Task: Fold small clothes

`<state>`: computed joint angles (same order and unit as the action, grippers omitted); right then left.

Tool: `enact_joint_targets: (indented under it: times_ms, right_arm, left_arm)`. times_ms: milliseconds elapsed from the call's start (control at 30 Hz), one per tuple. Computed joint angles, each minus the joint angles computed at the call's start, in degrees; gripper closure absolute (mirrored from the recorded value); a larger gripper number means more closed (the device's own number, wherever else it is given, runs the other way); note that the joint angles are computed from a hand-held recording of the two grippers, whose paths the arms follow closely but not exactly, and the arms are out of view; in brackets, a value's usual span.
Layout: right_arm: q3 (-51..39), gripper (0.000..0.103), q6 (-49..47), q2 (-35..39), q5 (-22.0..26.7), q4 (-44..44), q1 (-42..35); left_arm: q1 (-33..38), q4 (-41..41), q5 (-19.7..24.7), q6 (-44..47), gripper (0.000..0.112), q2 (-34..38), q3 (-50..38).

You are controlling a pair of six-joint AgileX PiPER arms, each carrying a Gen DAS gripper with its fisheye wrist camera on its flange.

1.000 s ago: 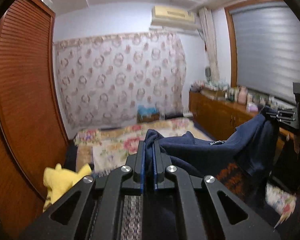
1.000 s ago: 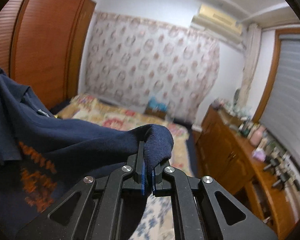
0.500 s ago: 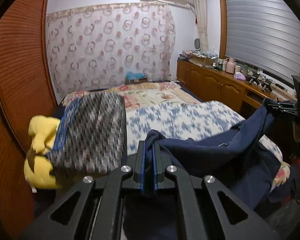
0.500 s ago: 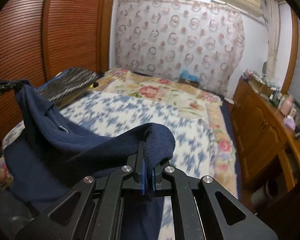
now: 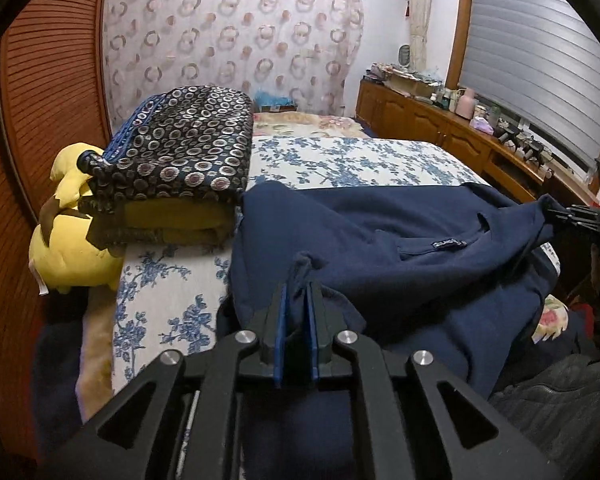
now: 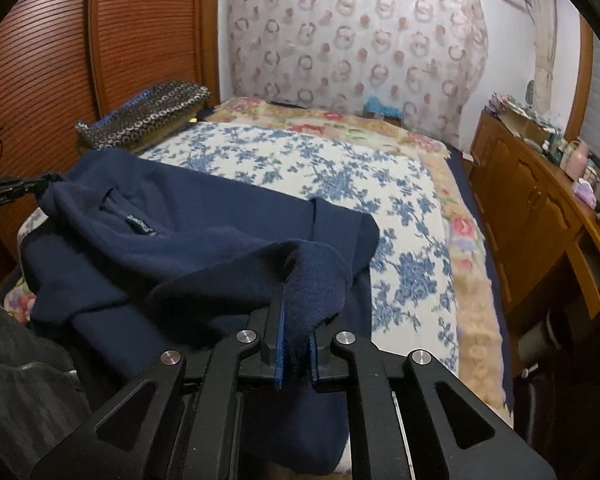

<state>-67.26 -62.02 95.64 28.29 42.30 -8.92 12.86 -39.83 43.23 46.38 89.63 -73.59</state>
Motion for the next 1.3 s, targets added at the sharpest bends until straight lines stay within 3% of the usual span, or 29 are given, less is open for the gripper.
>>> enact_joint_targets:
  times_ms: [67,133,200,267,300,333,500,800,1000,1167,1300]
  right_arm:
    - [0.17,0.085,0.43,-0.85,-0.03,-0.23,-0.75]
    - [-0.21,0.070,0.51,-1.82,0.10,-0.38,-1.61]
    - [-0.70,0.057,0.25,-2.54,0.34,-0.08,-2.26]
    - [-1.68,0.053,-0.35,-2.91,1.07,0.65,-3.21]
    - [-2.16,0.051,-0.13,-2.87,1.03,0.54,-3.42]
    - [-2.82,0.050,0.09,-2.72,0.98,0.52,-3.65]
    - [-8.26,0.043,1.21,1.90,0.87,0.61,-3.32]
    - [-28.89,0.040,18.16,21.31,6.09,-13.87,1.43]
    - [-39.11,0.040,26.91,29.46,9.23,-21.49,2.57]
    - [-43.32,0.039,29.25,32.87,11.78,-23.36,2.22]
    - [-43.73,0.031,29.06,33.94,11.86,-22.83,1.98]
  left_arm:
    - [0.58,-0.58,0.32,0.50,0.096,-0.52,-0.26]
    - [1.14,-1.70,0.12,1.49,0.080,-1.18,-0.62]
    - [1.37,-1.56,0.51,1.21,0.074,-1.02,-2.14]
    - [1.02,0.08,0.94,0.02,0.069,-0.22,-4.35]
    - [0.82,0.70,1.10,-0.49,0.057,0.29,-5.33]
    - [0.61,1.14,1.33,-0.99,0.053,1.11,-6.65]
    - [-1.73,6.21,2.26,-6.82,0.053,7.36,-14.39]
    - [-4.04,15.43,5.57,-18.34,0.053,19.96,-27.45]
    - [-5.01,18.08,6.13,-21.06,0.053,22.80,-28.62]
    - [-4.96,18.49,6.18,-21.30,0.053,23.80,-27.89]
    - [-4.64,18.26,7.72,-21.92,0.053,25.09,-29.22]
